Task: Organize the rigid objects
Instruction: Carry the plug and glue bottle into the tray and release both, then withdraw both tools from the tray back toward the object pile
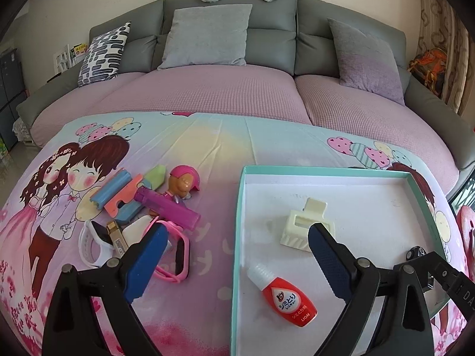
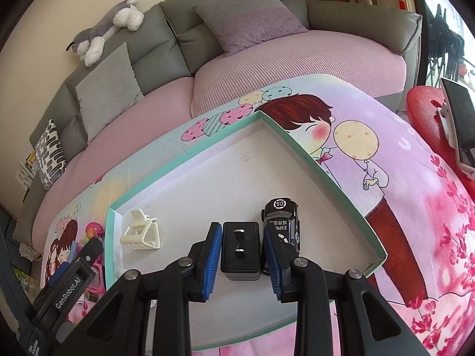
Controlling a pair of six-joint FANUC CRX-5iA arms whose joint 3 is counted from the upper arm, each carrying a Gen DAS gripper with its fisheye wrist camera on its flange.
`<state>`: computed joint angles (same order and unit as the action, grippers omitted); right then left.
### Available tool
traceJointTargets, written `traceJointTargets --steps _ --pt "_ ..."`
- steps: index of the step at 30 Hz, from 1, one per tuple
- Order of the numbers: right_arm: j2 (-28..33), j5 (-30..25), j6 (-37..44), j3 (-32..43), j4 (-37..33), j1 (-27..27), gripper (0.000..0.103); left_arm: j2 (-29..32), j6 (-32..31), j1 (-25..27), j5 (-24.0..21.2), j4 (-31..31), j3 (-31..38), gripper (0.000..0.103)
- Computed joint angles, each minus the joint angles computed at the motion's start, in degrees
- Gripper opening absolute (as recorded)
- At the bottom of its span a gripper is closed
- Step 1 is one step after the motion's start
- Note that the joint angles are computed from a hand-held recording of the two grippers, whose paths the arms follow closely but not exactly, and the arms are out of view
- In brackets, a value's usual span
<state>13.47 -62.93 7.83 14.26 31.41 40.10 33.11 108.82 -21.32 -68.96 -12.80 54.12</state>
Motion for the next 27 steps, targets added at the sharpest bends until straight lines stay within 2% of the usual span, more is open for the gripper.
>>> traceJointTargets --steps 1,8,10,11,15,19,20,22,26,27 --pt "0.23 -0.97 -0.21 0.28 0.37 0.10 0.044 -0.18 0.77 0.06 0.10 -0.42 -0.15 0.096" --pt "-0.06 -1.87 -1.42 -0.13 1.58 0.20 0.046 -0.48 3.89 0.42 -0.53 -2.39 -0.11 0.096" --pt "0.08 -2.34 -1.57 -0.01 2.04 0.27 0.060 -0.36 4.11 0.47 -0.81 -2.59 0.08 0.096" --pt "0.02 -2.32 -1.77 -0.15 2.29 0.30 0.064 -0.32 4.11 0.44 -1.03 -2.78 0.21 0.096" --pt "-0.12 -1.66 -2.04 -0.56 2.58 0.22 0.072 -0.03 3.93 0.35 -1.64 -3.36 0.74 0.096" --pt "0.70 -2.84 -0.51 0.43 2.60 0.29 0.076 0.11 4.36 0.36 -2.07 -3.88 1.04 0.097" --pt "0.84 -3.03 -0.31 0.56 2.72 0.32 0.078 0.20 4.35 0.37 -2.25 -3.93 1.18 0.097" --pt "0.95 -3.14 -0.20 0.57 3.06 0.39 0.091 0.48 4.26 0.42 -2.67 -3.90 1.56 0.097" --pt "0.95 -2.72 -0.23 0.28 3.68 0.44 0.094 0.46 4.38 0.58 -2.51 -3.69 1.37 0.097" --pt "1.03 -2.79 -0.09 0.33 3.72 0.45 0.098 0.33 4.42 0.60 -2.24 -3.75 1.14 0.097"
